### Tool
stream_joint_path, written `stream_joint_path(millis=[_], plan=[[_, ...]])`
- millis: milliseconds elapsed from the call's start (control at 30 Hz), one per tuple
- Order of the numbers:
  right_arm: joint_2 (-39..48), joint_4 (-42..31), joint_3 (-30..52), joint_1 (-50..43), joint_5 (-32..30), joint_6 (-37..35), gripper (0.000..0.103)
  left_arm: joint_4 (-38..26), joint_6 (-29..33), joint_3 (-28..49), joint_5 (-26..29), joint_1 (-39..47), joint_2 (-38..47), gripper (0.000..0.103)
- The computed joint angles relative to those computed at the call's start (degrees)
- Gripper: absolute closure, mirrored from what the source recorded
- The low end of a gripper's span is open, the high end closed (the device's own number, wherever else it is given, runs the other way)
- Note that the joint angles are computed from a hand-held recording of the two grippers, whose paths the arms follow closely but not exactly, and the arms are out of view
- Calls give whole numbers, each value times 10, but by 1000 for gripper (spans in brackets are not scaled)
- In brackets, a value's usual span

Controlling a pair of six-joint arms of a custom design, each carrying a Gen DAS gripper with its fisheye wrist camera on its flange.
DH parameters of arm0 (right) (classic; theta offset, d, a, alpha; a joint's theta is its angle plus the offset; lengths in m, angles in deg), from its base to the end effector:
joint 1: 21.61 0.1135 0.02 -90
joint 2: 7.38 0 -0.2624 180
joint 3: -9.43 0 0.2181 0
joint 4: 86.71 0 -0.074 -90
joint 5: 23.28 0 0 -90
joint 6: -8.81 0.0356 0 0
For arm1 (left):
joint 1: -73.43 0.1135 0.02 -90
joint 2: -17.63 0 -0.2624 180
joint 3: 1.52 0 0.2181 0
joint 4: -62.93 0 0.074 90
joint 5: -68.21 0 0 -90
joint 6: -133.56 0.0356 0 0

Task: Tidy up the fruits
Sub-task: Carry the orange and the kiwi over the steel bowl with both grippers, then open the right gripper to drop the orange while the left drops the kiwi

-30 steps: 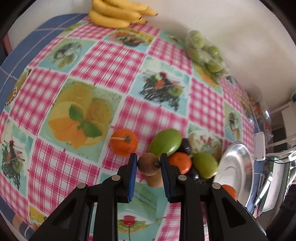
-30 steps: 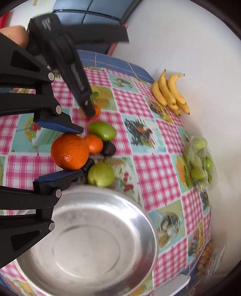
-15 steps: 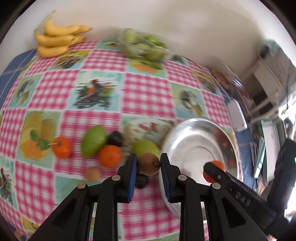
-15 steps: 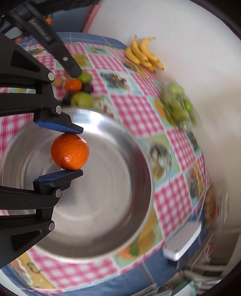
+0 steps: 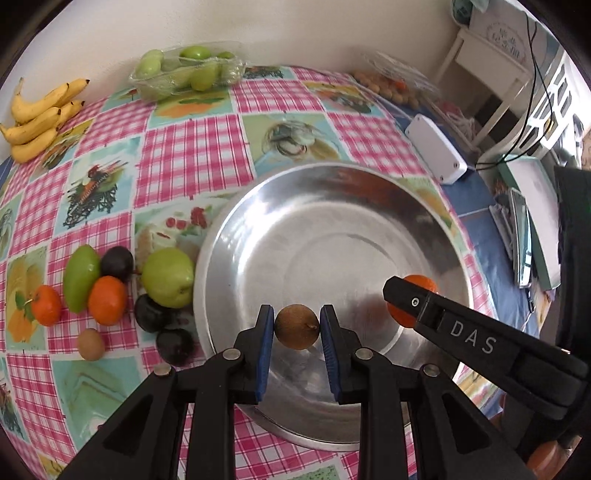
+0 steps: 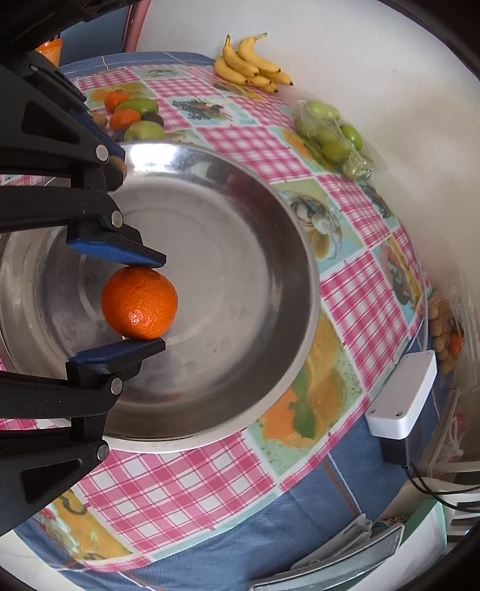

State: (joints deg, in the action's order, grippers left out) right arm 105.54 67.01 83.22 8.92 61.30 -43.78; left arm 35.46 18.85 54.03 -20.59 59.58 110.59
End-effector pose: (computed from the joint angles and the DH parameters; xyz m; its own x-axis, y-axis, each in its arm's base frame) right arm 0.2885 0.1740 0.1180 -0.9499 0.1419 -0.2784 0.0472 0.9459 0.3210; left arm 0.2458 -0.0614 0.1438 -0.9023 -0.2080 -0.3777 -0.1422 0.9705 -0.1947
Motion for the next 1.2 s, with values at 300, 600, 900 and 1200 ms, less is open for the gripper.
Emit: stream_joint_path(millis=[300, 600, 900, 1200], plan=[[26, -34, 26, 10, 16, 4, 61, -6, 26, 8, 3, 15, 30, 76], [20, -37, 28, 17, 33, 4, 45, -24, 48, 6, 12, 20, -2, 55], [9, -21, 24, 22, 42, -12, 25, -50, 49, 0, 3, 55, -63, 28], [-4, -20, 20, 39, 61, -35, 4, -85, 43, -21, -21, 156, -108, 14]])
